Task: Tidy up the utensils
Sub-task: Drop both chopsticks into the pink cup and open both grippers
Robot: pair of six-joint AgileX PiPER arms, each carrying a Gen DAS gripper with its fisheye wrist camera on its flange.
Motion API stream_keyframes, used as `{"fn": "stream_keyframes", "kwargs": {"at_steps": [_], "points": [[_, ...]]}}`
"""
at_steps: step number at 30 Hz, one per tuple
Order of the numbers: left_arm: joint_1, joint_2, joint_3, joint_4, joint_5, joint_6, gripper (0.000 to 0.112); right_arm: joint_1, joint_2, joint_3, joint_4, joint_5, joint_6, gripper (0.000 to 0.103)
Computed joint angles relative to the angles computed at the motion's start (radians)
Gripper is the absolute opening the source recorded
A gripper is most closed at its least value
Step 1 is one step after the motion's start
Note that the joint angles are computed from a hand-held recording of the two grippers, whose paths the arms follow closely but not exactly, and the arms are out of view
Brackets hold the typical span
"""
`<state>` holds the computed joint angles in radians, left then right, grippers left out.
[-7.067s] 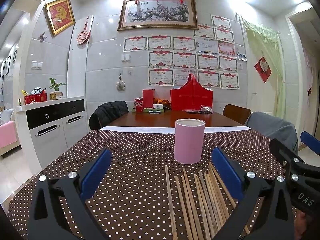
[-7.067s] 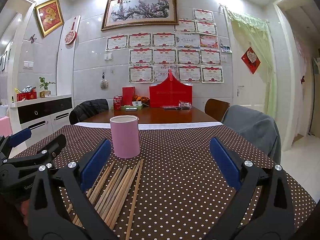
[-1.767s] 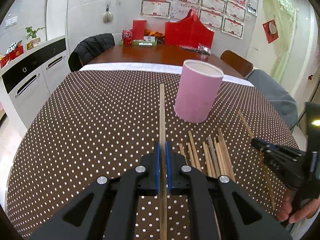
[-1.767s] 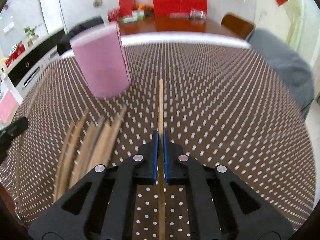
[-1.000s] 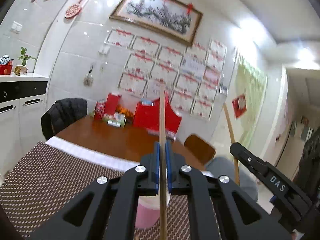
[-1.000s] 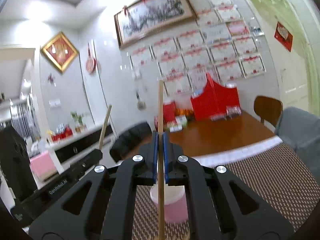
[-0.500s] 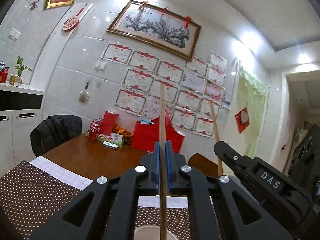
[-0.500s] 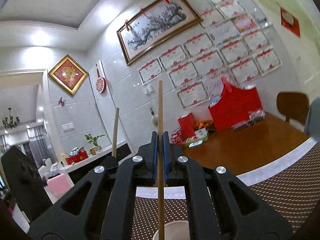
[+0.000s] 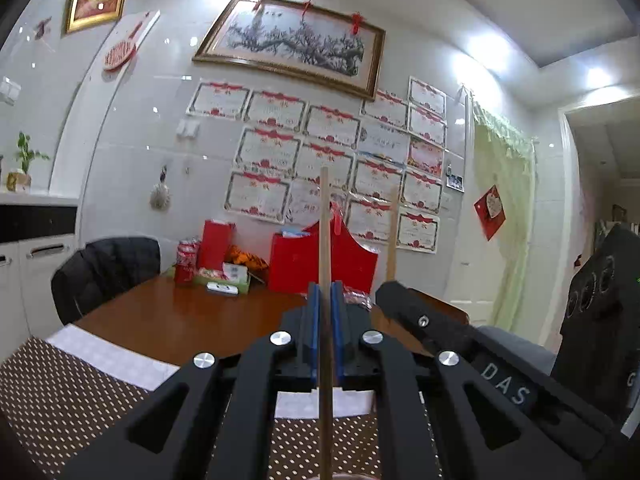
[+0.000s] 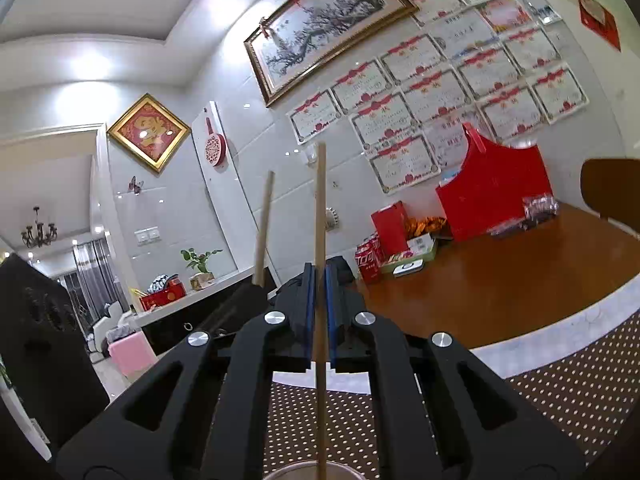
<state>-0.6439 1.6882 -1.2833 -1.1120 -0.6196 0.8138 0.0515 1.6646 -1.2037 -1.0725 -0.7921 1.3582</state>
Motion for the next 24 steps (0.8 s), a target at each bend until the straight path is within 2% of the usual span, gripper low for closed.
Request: {"fn": "stream_keyframes", "kwargs": {"at_steps": [4, 14, 16, 17, 18, 19, 20, 22, 24], "points": [[-0.017, -0.003, 0.017, -0.008, -0.022, 0.038, 0.007, -0.013, -0.005, 0.003, -0.044, -0.014, 0.044, 0.006], [-0.054, -0.035, 0.114, -0.048, -0.073, 0.075, 0.007, -0.019, -0.084, 0.075, -0.175, 0.016, 0.049, 0.006], [-0.072, -0.043, 0.127, -0.083, -0.084, 0.135, 0.007, -0.024, -0.104, 0.090, -0.210, 0.029, 0.070, 0.008], [-0.076, -0.047, 0.132, -0.099, -0.081, 0.161, 0.008, -0.025, -0.117, 0.093, -0.243, 0.046, 0.093, 0.012], [-0.082, -0.053, 0.136, -0.119, -0.079, 0.191, 0.011, -0.023, -0.133, 0.098, -0.277, 0.075, 0.118, 0.033], [-0.088, -0.059, 0.143, -0.138, -0.082, 0.214, 0.022, -0.019, -0.146, 0.101, -0.297, 0.102, 0.136, 0.074], [-0.098, -0.070, 0.157, -0.152, -0.092, 0.228, 0.025, -0.017, -0.164, 0.121, -0.278, 0.128, 0.123, 0.082], [-0.121, -0.090, 0.180, -0.186, -0.117, 0.265, 0.025, -0.039, -0.208, 0.188, -0.184, 0.124, 0.045, 0.082], [-0.139, -0.105, 0.190, -0.225, -0.133, 0.305, 0.025, -0.043, -0.249, 0.213, -0.207, 0.166, 0.062, 0.082]]}}
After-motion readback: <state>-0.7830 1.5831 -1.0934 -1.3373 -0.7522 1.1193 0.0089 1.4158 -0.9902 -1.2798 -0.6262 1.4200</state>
